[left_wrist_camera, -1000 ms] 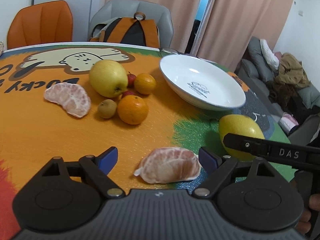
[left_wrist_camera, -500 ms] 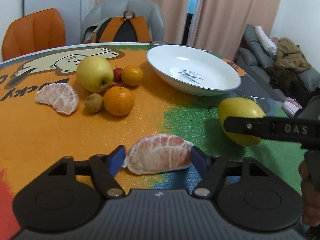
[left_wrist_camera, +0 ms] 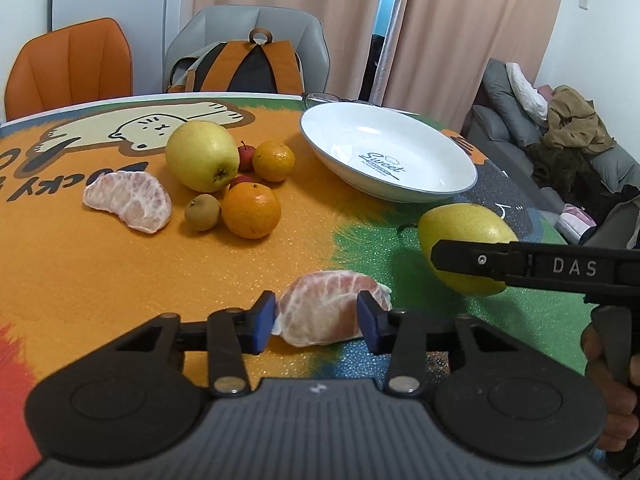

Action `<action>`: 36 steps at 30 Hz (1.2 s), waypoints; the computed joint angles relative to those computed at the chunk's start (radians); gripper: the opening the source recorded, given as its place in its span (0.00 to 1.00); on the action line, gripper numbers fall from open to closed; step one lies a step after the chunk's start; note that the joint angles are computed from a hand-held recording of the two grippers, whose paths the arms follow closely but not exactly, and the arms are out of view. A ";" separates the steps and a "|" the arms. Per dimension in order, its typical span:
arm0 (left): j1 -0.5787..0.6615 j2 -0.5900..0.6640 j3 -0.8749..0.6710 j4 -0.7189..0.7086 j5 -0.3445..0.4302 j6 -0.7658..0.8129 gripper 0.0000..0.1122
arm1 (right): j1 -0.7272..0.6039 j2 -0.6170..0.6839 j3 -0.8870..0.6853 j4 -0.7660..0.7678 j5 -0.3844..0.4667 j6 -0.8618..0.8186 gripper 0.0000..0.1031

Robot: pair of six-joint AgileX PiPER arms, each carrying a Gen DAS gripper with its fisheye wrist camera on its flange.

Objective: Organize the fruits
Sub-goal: 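Grasp the peeled pink pomelo segment with the left gripper while the right holds the pear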

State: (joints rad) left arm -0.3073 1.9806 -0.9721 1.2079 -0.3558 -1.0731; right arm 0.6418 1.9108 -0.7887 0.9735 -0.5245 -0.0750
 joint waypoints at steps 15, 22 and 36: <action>-0.009 -0.002 0.026 0.008 -0.093 0.087 0.73 | 0.006 0.002 0.011 0.008 -0.002 0.014 0.60; -0.061 0.042 -0.026 -0.044 0.010 0.115 0.69 | 0.005 -0.027 0.068 -0.003 -0.029 0.056 0.60; -0.074 0.017 0.036 -0.087 -0.032 0.200 0.47 | 0.003 -0.035 0.103 -0.044 -0.045 0.116 0.60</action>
State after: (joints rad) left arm -0.3809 1.9979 -0.9363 1.1205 -0.3873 -0.8734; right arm 0.6446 1.8760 -0.6856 0.9293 -0.5697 0.0413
